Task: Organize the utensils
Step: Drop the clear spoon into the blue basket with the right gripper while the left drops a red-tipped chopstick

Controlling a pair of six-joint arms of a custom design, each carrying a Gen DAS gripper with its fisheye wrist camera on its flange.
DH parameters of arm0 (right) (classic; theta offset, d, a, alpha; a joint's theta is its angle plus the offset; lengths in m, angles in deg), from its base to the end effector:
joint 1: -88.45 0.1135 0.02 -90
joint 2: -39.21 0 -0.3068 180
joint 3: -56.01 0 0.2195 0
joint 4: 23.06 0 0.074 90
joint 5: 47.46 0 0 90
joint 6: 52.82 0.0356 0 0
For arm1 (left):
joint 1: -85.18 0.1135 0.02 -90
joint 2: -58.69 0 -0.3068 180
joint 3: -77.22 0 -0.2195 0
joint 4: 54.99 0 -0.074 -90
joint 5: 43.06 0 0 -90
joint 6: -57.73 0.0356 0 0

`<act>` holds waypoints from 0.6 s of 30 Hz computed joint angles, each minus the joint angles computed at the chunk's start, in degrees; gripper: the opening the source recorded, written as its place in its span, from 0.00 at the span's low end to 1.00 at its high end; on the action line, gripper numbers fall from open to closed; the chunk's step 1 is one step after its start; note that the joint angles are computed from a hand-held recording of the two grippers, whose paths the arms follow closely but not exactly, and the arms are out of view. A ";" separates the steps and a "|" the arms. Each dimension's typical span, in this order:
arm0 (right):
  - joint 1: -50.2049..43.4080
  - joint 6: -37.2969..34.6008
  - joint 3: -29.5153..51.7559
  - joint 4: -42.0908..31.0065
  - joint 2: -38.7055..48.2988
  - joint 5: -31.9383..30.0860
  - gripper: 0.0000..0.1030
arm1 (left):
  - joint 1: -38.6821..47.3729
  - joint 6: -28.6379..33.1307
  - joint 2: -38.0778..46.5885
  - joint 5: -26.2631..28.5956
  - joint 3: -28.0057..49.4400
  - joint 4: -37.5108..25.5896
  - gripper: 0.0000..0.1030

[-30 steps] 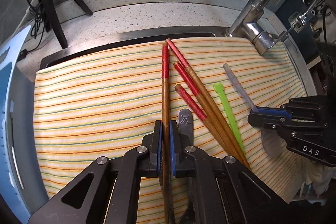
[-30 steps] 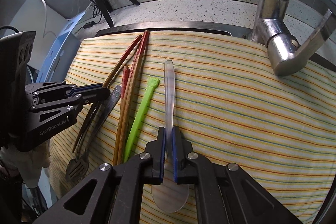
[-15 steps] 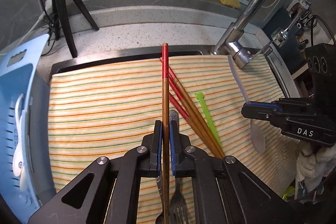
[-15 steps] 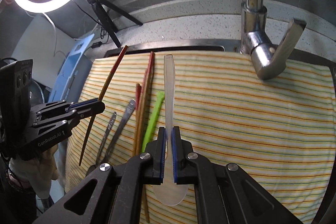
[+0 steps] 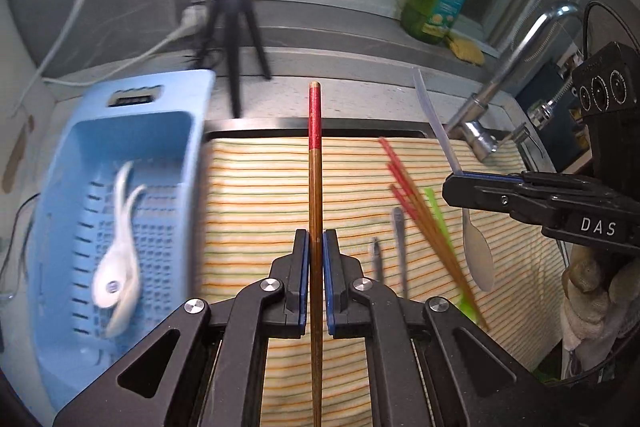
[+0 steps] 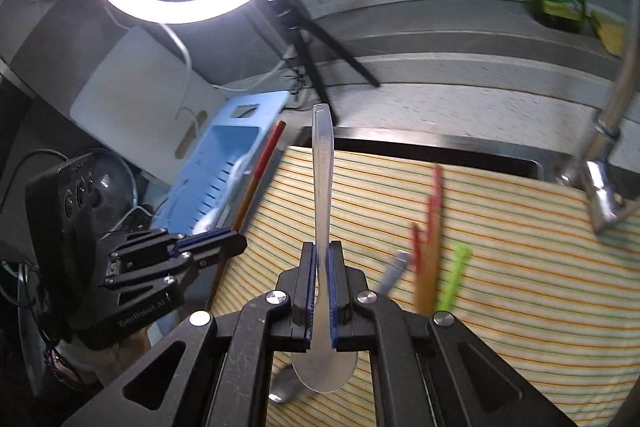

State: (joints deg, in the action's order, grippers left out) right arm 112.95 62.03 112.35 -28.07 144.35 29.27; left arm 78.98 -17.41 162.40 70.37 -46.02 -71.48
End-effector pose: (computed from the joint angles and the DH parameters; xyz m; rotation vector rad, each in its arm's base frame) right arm 0.2777 0.1355 0.1568 -0.0906 2.5918 0.6274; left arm 0.2870 -0.0454 0.1557 0.6024 2.5420 -0.4930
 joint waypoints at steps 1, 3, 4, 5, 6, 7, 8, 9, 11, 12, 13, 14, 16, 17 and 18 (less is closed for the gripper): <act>1.68 0.99 2.24 -0.35 1.33 0.43 0.05 | 1.99 1.28 -0.11 0.36 0.25 -0.78 0.05; 4.48 2.47 6.26 -0.99 3.88 1.09 0.05 | 5.92 3.82 0.14 0.99 1.09 -2.21 0.05; 5.61 3.04 8.06 -1.26 5.09 1.40 0.05 | 7.71 4.96 0.38 1.31 1.45 -2.77 0.05; 6.90 3.66 10.48 -1.92 6.64 1.84 0.05 | 9.45 6.15 0.78 1.62 1.93 -3.37 0.05; 8.08 4.41 12.96 -2.50 8.40 2.33 0.05 | 11.34 7.45 1.40 1.83 2.52 -3.94 0.05; 9.11 5.36 15.08 -2.89 10.18 2.55 0.05 | 12.59 8.17 1.89 1.89 2.83 -4.17 0.05; 9.83 6.27 16.78 -3.15 11.65 2.38 0.05 | 14.11 9.15 2.52 2.08 3.41 -4.69 0.05; 10.54 7.23 18.63 -3.53 13.18 2.17 0.05 | 15.64 10.24 3.31 2.32 3.99 -5.10 0.05; 11.81 8.74 22.78 -4.84 16.26 2.31 0.05 | 18.27 11.71 5.07 2.74 5.40 -6.07 0.05; 12.38 9.48 24.74 -5.58 17.60 2.35 0.05 | 19.39 12.41 5.85 2.99 6.23 -6.73 0.05; 12.86 10.25 26.85 -6.30 19.10 2.11 0.05 | 20.34 12.93 6.56 3.12 6.99 -7.23 0.05; 13.21 10.81 28.12 -6.70 20.09 2.01 0.05 | 21.09 13.34 7.38 3.16 7.92 -7.69 0.05; 13.76 11.38 31.09 -7.98 22.16 2.09 0.05 | 22.16 13.85 8.60 3.38 9.31 -8.37 0.05; 14.04 11.70 32.71 -8.76 23.25 2.26 0.05 | 22.47 13.97 9.15 3.45 9.95 -8.61 0.05; 14.21 12.16 34.19 -9.46 24.28 2.27 0.05 | 22.68 14.03 9.74 3.46 10.57 -8.69 0.05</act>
